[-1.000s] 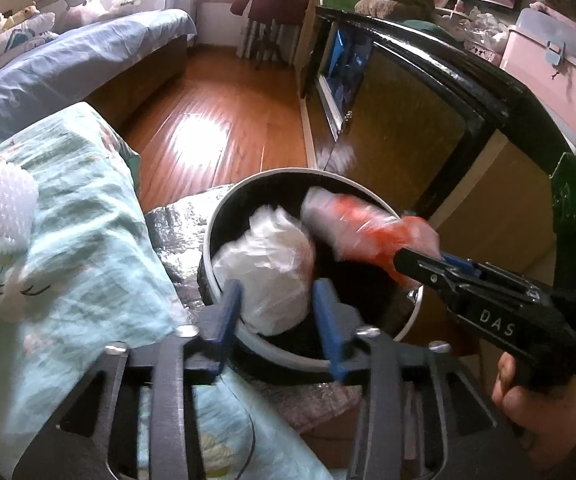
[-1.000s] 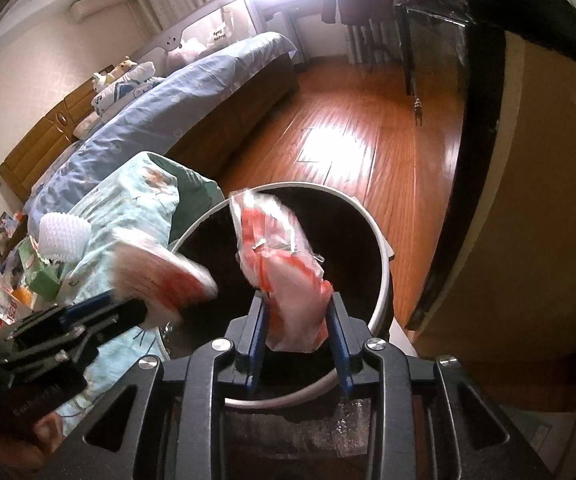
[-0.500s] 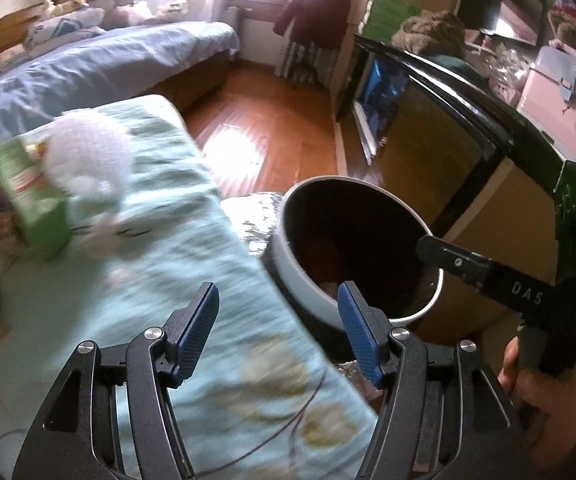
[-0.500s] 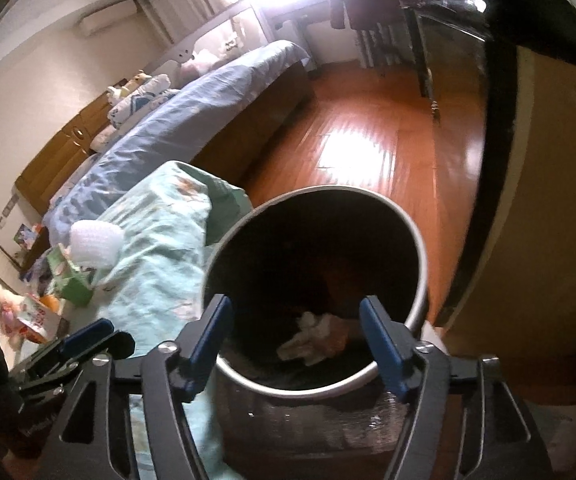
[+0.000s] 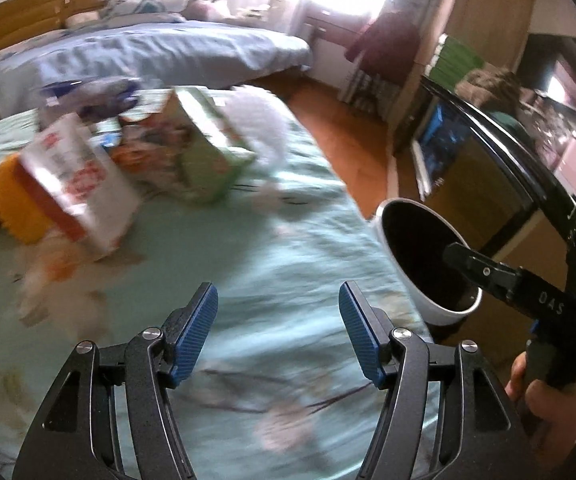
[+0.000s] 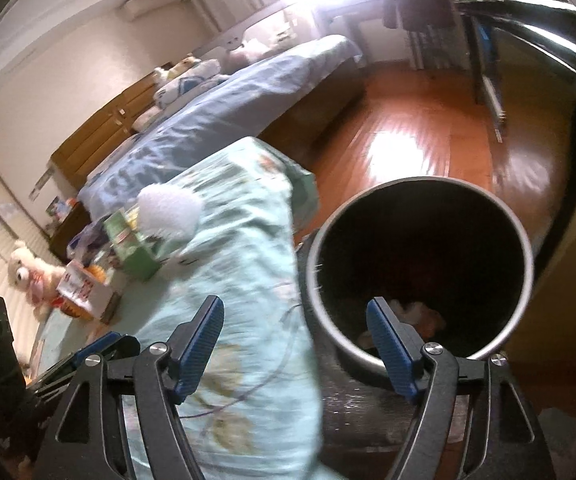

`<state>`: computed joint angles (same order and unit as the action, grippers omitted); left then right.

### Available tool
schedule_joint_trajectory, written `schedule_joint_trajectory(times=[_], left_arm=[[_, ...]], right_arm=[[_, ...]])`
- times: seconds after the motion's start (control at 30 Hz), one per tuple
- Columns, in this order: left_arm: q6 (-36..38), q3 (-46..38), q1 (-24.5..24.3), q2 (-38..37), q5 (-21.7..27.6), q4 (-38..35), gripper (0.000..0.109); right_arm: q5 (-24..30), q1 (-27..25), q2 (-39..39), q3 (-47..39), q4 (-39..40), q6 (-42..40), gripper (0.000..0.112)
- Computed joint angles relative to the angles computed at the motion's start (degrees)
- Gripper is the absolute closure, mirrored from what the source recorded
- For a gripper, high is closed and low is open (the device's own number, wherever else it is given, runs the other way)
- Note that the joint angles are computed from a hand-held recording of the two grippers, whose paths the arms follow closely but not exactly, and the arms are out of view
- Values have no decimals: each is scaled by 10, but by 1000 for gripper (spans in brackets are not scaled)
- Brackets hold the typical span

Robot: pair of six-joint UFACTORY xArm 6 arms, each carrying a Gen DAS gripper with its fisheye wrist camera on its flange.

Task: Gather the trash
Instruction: 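Grasp the red juice carton with the left tool while the right tool grasps the white foam net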

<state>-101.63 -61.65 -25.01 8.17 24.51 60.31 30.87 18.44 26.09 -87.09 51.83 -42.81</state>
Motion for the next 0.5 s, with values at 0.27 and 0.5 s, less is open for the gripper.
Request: schedule_joint_trajectory(times=[0.27,0.5], left_arm=[[-63,83,26,-67,13,22,45],[-95,117,53,-96,7,32,44]], right_arm=[[4,37,3,2,7,-27,37],[9,56,36,-42,-14,-14,37]])
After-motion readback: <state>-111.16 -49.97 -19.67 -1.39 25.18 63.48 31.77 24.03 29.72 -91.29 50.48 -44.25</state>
